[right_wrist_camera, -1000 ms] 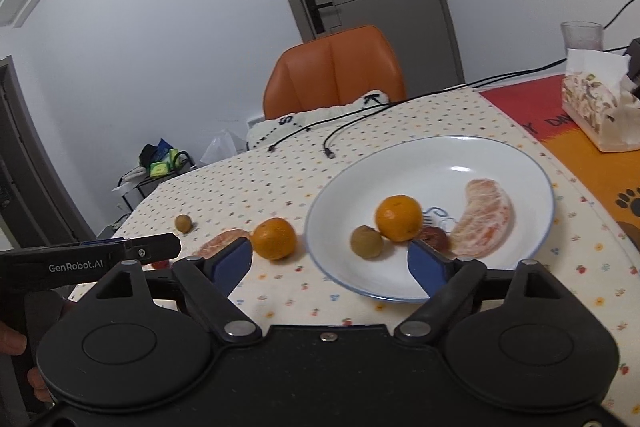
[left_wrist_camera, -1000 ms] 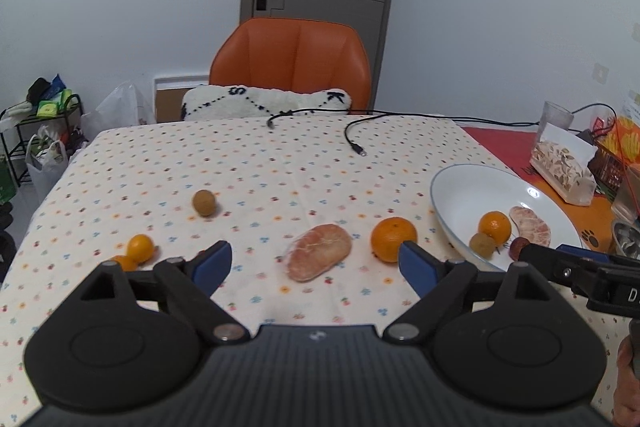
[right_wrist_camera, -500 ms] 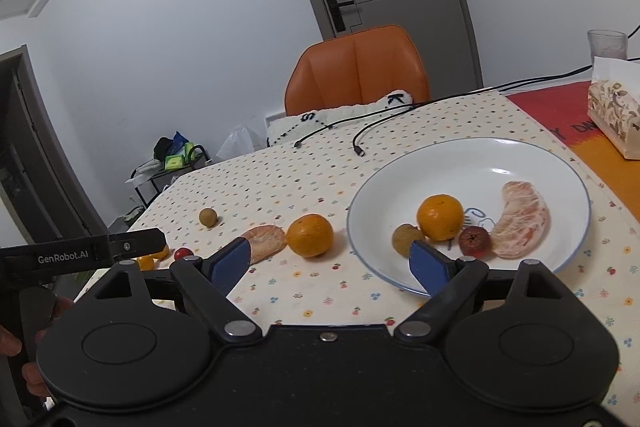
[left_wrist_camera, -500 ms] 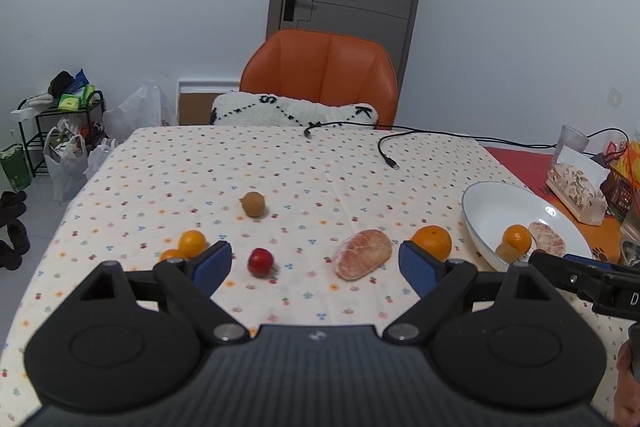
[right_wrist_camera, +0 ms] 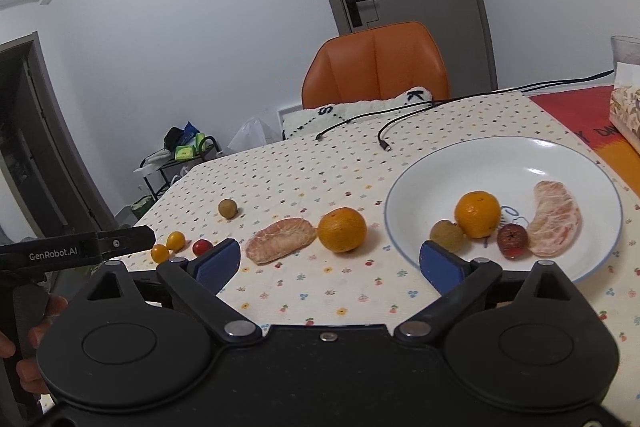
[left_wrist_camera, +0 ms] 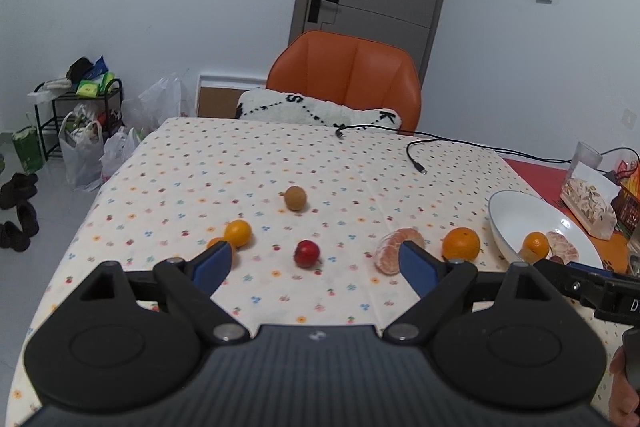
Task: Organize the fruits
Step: 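Withdraw both open tools from the plate toward the remaining fruits, then move the left gripper to a small orange while the right gripper approaches the pomelo segment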
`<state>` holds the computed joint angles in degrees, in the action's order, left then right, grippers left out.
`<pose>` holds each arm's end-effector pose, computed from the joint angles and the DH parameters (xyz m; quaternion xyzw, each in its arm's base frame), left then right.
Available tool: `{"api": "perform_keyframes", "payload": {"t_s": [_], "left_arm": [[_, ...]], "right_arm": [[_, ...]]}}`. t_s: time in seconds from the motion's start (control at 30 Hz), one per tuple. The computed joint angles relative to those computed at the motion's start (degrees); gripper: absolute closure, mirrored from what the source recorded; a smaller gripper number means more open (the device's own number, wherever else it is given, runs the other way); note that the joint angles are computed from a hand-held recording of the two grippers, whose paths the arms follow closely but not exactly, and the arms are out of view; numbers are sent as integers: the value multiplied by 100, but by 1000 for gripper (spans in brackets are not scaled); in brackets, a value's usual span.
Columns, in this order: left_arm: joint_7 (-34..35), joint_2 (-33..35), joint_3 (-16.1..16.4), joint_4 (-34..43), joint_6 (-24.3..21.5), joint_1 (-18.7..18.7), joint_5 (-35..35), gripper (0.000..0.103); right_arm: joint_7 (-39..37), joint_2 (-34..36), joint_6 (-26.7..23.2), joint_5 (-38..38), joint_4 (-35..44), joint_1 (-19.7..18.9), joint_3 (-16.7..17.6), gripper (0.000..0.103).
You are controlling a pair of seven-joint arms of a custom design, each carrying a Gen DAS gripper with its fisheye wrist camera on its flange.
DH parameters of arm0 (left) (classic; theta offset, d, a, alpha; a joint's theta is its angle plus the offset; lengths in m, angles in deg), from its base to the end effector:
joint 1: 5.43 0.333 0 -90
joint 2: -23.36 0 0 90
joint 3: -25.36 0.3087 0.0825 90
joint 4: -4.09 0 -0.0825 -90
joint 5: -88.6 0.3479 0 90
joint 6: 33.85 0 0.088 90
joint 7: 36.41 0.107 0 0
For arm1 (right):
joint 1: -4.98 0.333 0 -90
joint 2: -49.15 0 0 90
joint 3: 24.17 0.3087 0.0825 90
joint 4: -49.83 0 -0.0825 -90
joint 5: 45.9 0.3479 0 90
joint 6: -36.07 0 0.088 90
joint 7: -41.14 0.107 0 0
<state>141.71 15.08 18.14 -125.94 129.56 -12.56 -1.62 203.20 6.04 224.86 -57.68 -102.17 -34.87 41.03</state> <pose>0.4827 -0.0699 0.4705 -0.4857 0.7203 -0.4559 0.1935 0.3603 0.2445 0.4538 -0.4862 0.6934 -0.3195 0.4252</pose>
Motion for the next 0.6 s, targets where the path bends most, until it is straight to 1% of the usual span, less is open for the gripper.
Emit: {"api": "perform_keyframes", "payload": {"t_s": [0.07,0.13,0.17,0.3,0.43,0.6], "left_arm": [[7,-8,44,-13,-71,37,22,14],[68,-11,68,-22,-103,67,-12,14],[123,-7,68,-28,-79,76,-62,14],[334,-7,79,-45,-63,136,-246,7],[358,-2,92,-62,-140,198,-207,6],[355,81,96,-46,-130,251,-175,6]], "right_arm": [[15,49,-19,5,50,-28,47,5],[27,112,8,2,100,-83,105,0],[29,131,34,1,121,-115,137,0],[-11,203,79,-8,210,-208,246,0],[-52,252,78,-6,259,-239,306,0],[-78,370,64,-21,355,-340,434,0]]}}
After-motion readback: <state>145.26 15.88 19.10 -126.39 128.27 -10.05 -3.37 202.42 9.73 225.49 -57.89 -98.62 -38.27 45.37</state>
